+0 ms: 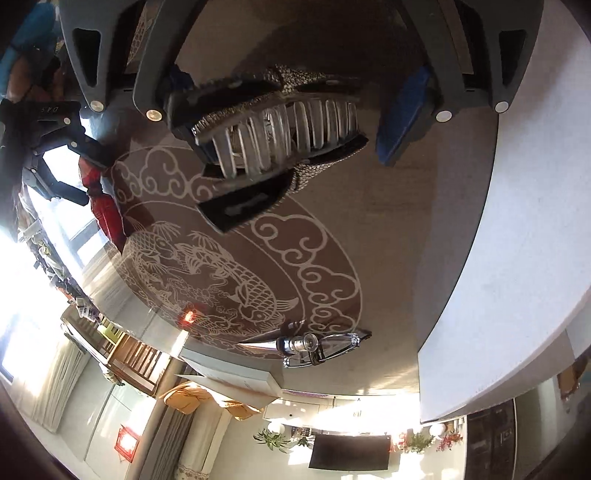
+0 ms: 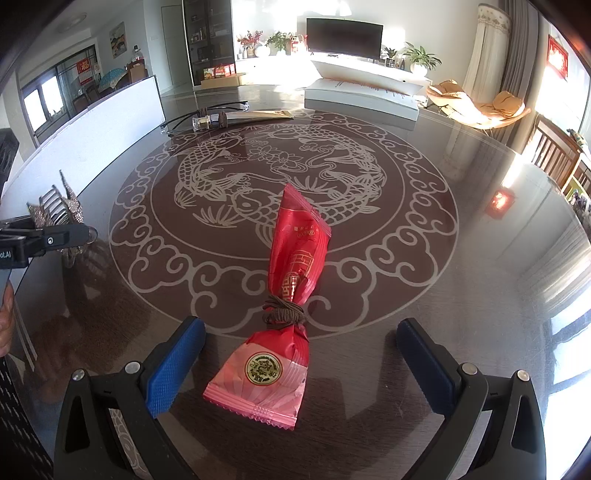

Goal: Organize objects
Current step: 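Grasp the rhinestone bow clip with the left gripper while the right holds the red bag, then carry the bow clip and red bag into the bin and open both grippers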

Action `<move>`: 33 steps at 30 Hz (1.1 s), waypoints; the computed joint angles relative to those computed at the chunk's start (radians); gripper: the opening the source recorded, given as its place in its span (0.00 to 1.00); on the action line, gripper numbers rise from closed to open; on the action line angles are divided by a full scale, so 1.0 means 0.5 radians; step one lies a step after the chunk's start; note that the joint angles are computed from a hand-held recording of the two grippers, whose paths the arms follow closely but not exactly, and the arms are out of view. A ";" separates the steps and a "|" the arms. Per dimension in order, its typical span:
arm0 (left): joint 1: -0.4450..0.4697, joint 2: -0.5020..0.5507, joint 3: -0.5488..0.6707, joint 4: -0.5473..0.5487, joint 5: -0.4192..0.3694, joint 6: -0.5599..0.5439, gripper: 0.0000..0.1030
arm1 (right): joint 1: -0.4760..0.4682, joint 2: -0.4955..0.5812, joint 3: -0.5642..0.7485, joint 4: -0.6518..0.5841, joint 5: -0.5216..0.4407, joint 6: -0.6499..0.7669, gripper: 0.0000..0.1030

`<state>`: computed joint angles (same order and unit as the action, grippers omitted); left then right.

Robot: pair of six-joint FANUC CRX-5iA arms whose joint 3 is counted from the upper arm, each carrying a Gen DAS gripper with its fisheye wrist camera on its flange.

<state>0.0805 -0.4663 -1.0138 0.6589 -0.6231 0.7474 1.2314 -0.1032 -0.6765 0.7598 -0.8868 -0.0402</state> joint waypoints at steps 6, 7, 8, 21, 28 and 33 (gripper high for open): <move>-0.007 -0.056 -0.025 -0.054 0.040 0.025 0.84 | 0.010 0.000 0.005 -0.002 -0.020 -0.001 1.00; -0.007 -0.064 -0.020 -0.096 0.050 0.036 0.84 | 0.009 -0.001 0.005 -0.003 -0.018 -0.001 1.00; -0.019 -0.078 -0.021 -0.135 0.065 0.061 0.81 | 0.009 -0.003 0.004 -0.004 -0.018 -0.002 1.00; 0.110 -0.486 -0.260 0.369 -0.053 -0.210 0.69 | -0.062 -0.145 -0.097 -0.018 0.254 0.031 1.00; 0.117 -0.631 -0.275 0.375 -0.124 -0.179 0.69 | -0.170 -0.183 0.107 -0.395 0.254 0.181 0.98; 0.197 -0.739 -0.287 0.397 -0.212 -0.179 0.69 | -0.150 0.022 0.324 -0.562 0.054 0.457 0.65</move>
